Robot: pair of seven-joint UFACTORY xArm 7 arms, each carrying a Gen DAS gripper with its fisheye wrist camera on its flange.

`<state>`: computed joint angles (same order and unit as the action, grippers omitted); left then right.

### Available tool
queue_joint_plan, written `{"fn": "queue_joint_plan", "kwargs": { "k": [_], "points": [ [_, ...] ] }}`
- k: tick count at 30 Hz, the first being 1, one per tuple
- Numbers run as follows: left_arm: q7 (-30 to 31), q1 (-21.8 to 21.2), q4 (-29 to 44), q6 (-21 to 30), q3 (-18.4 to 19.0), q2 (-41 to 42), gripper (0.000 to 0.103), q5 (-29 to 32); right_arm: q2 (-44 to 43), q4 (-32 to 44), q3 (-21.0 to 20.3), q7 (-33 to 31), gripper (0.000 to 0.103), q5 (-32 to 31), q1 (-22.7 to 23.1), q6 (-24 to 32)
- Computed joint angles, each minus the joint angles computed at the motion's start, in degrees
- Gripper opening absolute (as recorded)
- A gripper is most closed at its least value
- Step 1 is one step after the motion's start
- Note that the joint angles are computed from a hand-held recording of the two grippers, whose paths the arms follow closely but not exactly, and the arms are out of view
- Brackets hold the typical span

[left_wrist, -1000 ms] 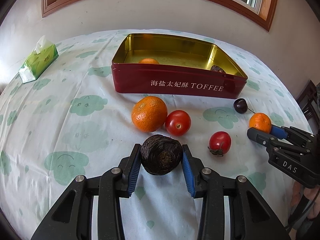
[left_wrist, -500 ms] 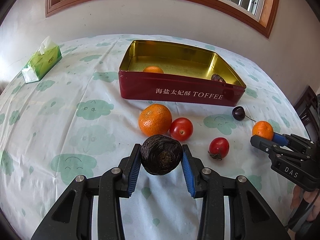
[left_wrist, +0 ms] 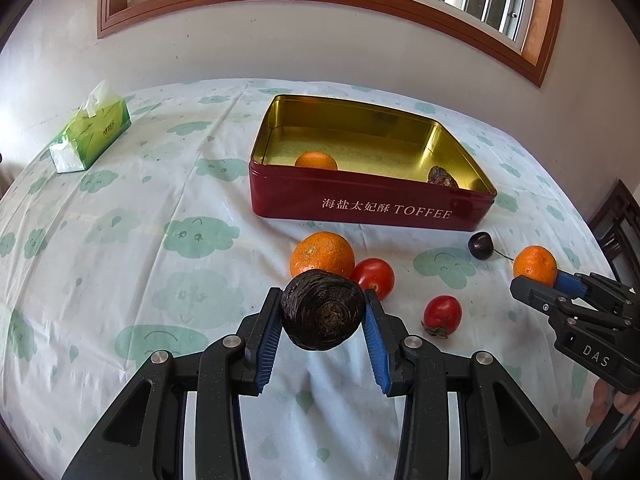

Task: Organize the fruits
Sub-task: 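Carry the dark fruit and the mandarin in both grippers over the tin, then lower both fruits into the tin and open both grippers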

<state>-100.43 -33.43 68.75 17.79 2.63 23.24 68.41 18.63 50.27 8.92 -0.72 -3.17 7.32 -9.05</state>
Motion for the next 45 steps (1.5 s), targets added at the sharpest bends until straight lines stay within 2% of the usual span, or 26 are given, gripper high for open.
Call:
{"fn": "queue_joint_plan", "kwargs": {
  "k": [12,24,31,45],
  "points": [
    [0.8,1.2,1.7,0.9,0.4,-0.8,0.040,1.3,-0.8,2.1,0.6,-0.6,0.037,-0.5,-0.3,0.6],
    [5.1,2.4,6.8,1.5,0.8,1.0,0.040,1.0,0.4,6.3,1.6,-1.5,0.037,0.1,-0.3,1.8],
    [10.1,3.0,10.5,0.4,1.8,3.3,0.040,-3.1,2.4,10.4,1.0,-2.3,0.037,0.6,0.5,3.6],
    [25.9,2.1,17.8,-0.4,5.3,10.4,0.040,-19.5,8.5,19.5,0.7,-4.2,0.037,2.3,1.4,7.9]
  ]
}}
